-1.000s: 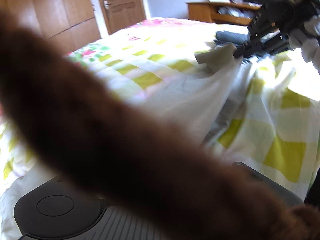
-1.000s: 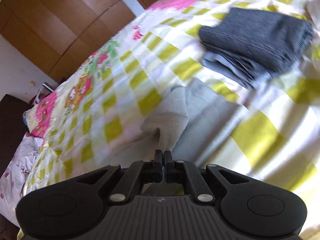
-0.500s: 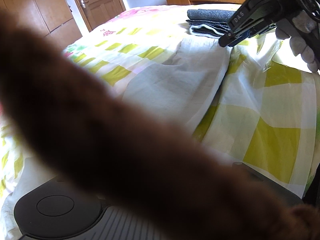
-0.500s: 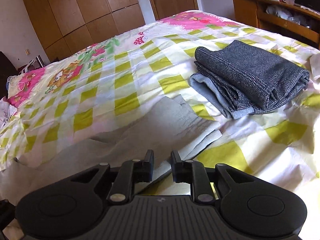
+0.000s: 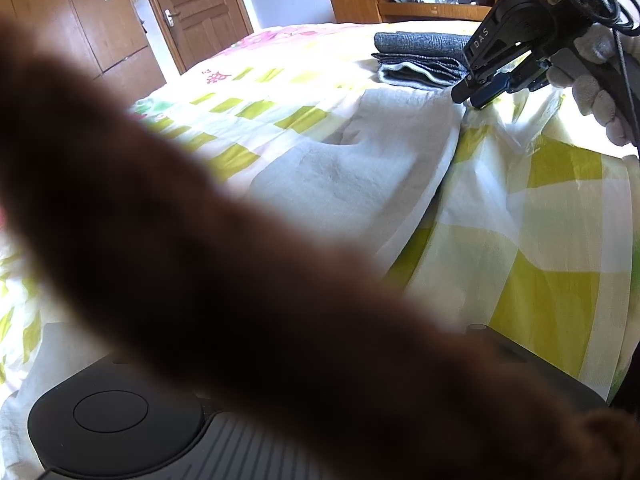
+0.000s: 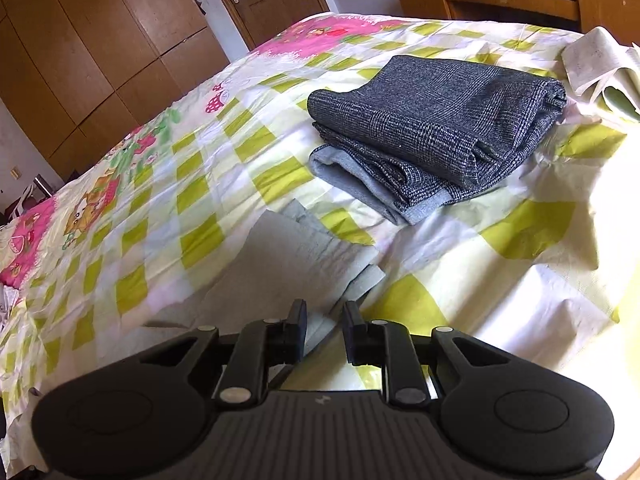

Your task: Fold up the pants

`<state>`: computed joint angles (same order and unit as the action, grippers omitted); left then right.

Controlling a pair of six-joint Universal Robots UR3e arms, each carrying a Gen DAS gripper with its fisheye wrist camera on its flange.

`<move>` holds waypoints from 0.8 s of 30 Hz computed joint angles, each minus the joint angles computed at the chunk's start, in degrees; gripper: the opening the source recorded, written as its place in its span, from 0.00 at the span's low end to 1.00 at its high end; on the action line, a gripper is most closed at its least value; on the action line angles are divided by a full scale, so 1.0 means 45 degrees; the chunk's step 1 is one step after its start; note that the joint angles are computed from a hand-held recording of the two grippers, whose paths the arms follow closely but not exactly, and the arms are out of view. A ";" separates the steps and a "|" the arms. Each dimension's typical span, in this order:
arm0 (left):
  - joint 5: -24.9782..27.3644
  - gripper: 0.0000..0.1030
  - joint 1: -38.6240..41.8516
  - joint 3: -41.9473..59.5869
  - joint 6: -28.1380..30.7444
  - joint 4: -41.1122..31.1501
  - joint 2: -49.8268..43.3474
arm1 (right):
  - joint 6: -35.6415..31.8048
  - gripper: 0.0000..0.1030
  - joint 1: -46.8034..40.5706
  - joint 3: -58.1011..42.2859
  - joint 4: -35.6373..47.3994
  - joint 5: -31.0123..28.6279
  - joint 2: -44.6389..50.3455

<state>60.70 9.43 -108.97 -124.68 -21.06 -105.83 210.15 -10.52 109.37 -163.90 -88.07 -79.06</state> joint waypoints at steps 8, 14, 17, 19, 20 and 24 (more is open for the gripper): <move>0.0057 0.51 -0.0220 0.0421 -0.0216 -0.0103 -0.0373 | 0.0309 0.34 -0.0328 -0.0576 0.0156 0.0473 0.0662; 0.0041 0.51 -0.0300 0.0644 -0.0384 -0.0144 -0.0573 | 0.0615 0.34 -0.0665 -0.0551 0.0225 0.1035 0.0860; 0.0072 0.51 -0.0353 0.0728 -0.0443 -0.0107 -0.0629 | 0.0751 0.20 -0.0816 -0.0449 -0.0201 0.1435 0.0863; 0.0053 0.51 -0.0312 0.0655 -0.0413 0.0061 -0.0571 | 0.0974 0.20 -0.1054 -0.0415 -0.0571 0.2150 0.0752; 0.0012 0.51 -0.0267 0.0666 -0.0466 0.0178 -0.0548 | 0.1056 0.20 -0.1150 -0.0524 -0.0770 0.2514 0.0697; -0.0282 0.51 -0.0007 0.0623 -0.1225 0.1064 -0.0275 | 0.1555 0.19 -0.1449 -0.0419 -0.2559 0.3554 0.0207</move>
